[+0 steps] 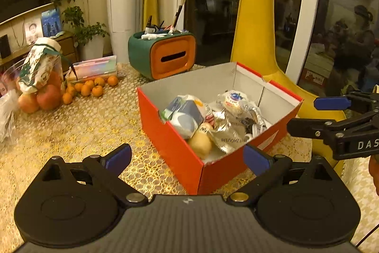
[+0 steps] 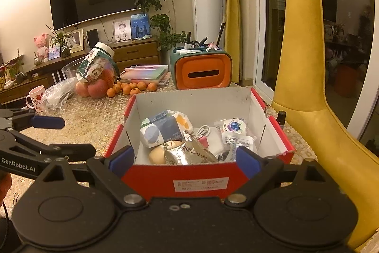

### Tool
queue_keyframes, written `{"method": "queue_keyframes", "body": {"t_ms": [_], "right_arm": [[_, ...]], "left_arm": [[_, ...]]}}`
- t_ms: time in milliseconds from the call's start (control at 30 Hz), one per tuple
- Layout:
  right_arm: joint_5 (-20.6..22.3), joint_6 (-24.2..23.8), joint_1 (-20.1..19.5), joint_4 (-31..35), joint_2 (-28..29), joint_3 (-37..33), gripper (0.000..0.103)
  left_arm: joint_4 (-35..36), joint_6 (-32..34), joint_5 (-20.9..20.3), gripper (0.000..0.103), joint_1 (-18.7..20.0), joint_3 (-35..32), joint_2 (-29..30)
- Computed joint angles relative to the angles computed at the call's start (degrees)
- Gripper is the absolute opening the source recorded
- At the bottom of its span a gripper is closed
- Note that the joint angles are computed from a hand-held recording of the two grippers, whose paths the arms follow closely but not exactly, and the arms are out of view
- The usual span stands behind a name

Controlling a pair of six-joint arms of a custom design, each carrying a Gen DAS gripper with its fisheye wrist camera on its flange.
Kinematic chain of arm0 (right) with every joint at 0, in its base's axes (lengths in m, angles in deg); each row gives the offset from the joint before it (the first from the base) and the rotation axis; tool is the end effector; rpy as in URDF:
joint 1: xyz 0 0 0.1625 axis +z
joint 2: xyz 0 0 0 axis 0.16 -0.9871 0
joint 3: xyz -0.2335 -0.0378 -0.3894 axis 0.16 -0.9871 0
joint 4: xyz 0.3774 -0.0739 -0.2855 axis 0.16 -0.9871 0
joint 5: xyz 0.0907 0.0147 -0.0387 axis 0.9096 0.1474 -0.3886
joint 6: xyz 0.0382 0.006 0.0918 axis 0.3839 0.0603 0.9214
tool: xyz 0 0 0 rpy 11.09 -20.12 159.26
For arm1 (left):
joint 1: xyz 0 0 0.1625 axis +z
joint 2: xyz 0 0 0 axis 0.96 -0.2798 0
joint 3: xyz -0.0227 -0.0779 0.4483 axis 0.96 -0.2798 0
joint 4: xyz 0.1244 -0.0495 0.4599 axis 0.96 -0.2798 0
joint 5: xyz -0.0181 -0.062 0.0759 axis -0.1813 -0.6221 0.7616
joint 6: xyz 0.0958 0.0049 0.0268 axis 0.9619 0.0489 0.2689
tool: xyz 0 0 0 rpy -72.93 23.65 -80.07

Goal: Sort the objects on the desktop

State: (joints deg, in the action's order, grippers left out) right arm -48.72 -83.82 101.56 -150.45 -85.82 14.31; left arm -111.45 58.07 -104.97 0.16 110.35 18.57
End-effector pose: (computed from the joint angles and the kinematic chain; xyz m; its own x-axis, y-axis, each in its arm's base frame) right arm 0.2902 -0.6001 -0.0004 -0.7417 0.2245 0.6321 -0.4587 0.5178 -0.7221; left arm -0.0517 -0.7200 0.2326 -0.5223 0.7081 -0.4751 0.8527 0.4428 -0.2773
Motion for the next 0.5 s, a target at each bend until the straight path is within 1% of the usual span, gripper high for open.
{"method": "queue_keyframes", "body": {"t_ms": [133, 367, 500], "right_arm": [[-0.40, 0.37, 0.40, -0.84, 0.56, 0.11, 0.093], [-1.29, 1.16, 0.90, -2.39, 1.91, 0.03, 0.093], [-1.61, 2.52, 1.10, -2.60, 2.10, 0.32, 0.093]], "left_arm": [[-1.60, 0.80, 0.89, 0.101, 0.13, 1.38, -0.74], [-2.13, 1.01, 0.86, 0.101, 0.40, 2.67, -1.86], [-1.74, 1.17, 0.41, 0.101, 0.55, 2.95, -2.20]]}}
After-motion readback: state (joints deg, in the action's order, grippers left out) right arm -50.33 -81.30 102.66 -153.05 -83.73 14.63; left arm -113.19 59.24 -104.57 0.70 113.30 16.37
